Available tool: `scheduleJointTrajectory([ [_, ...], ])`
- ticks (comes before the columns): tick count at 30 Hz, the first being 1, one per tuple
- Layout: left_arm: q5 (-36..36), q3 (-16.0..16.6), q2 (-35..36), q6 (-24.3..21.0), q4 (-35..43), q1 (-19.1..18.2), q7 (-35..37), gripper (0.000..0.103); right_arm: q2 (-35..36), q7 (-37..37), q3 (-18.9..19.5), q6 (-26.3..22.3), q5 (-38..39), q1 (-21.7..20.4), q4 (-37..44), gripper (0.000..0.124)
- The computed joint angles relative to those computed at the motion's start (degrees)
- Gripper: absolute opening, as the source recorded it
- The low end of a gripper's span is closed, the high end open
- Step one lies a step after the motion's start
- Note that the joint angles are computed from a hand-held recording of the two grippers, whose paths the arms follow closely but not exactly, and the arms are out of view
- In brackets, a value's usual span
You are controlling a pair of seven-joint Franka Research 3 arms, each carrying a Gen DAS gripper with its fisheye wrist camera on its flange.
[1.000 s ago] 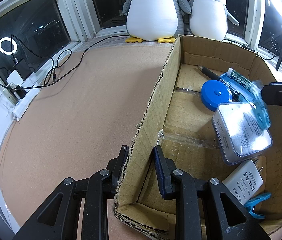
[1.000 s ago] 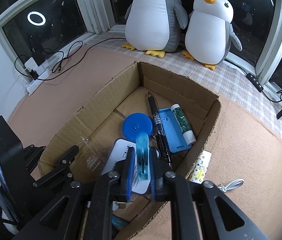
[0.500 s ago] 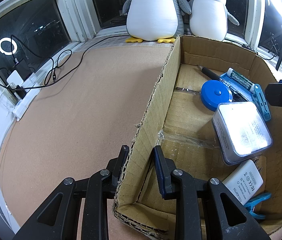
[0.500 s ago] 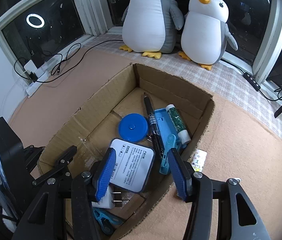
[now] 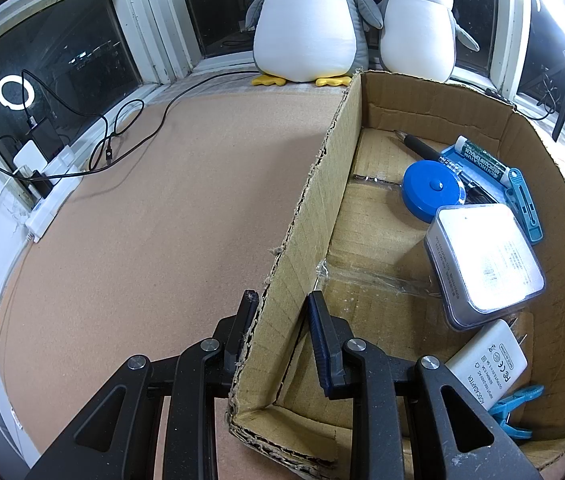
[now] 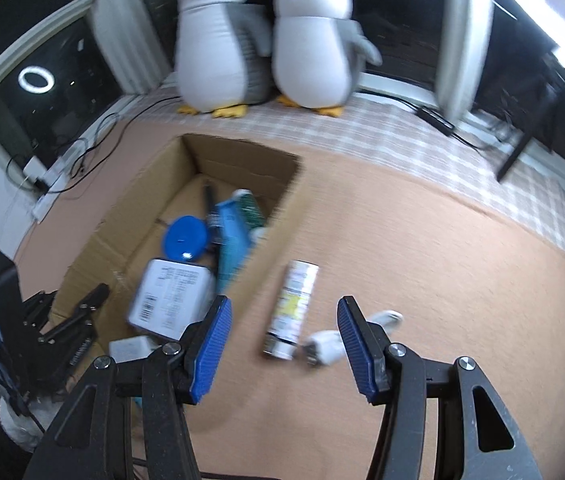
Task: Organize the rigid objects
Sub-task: 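Move the right gripper to the white USB cable and grasp it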
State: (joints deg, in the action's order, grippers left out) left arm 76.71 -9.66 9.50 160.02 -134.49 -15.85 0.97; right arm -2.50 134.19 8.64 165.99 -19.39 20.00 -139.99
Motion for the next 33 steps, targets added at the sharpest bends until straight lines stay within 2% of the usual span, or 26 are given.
scheduleJointTrajectory([
  [8,-0.1,0.0,-0.1,-0.1,-0.1,0.0,0.1,0.027,-2.8,-1.7,-0.7,0.1,5.2,-2.6,-4.0,0.051],
  [17,0.0,0.0,-0.2,-0.1,-0.1,0.1,0.0,0.027,1.4,-14.9,-2.3,-0.2,29.8,-0.1,-2.8,0.050],
  [23,0.1,0.0,-0.1,-0.1,-0.1,0.1,0.0,0.027,4.3,-18.6,-2.3,-1.0,38.6,0.3,-0.9,0.044],
  [27,0.1,0.0,-0.1,-0.1,-0.1,0.0,-0.1,0.027,6.1,-18.3,-2.4,-1.8,39.4,0.5,0.5,0.041],
  [29,0.1,0.0,-0.2,-0.2,0.0,0.0,0.0,0.027,6.9,-16.0,-2.9,-2.4,36.7,0.9,1.3,0.039],
  [33,0.1,-0.1,-0.1,-0.3,0.1,0.0,-0.1,0.027,8.2,-9.7,-4.5,-4.6,26.5,2.1,3.3,0.035],
])
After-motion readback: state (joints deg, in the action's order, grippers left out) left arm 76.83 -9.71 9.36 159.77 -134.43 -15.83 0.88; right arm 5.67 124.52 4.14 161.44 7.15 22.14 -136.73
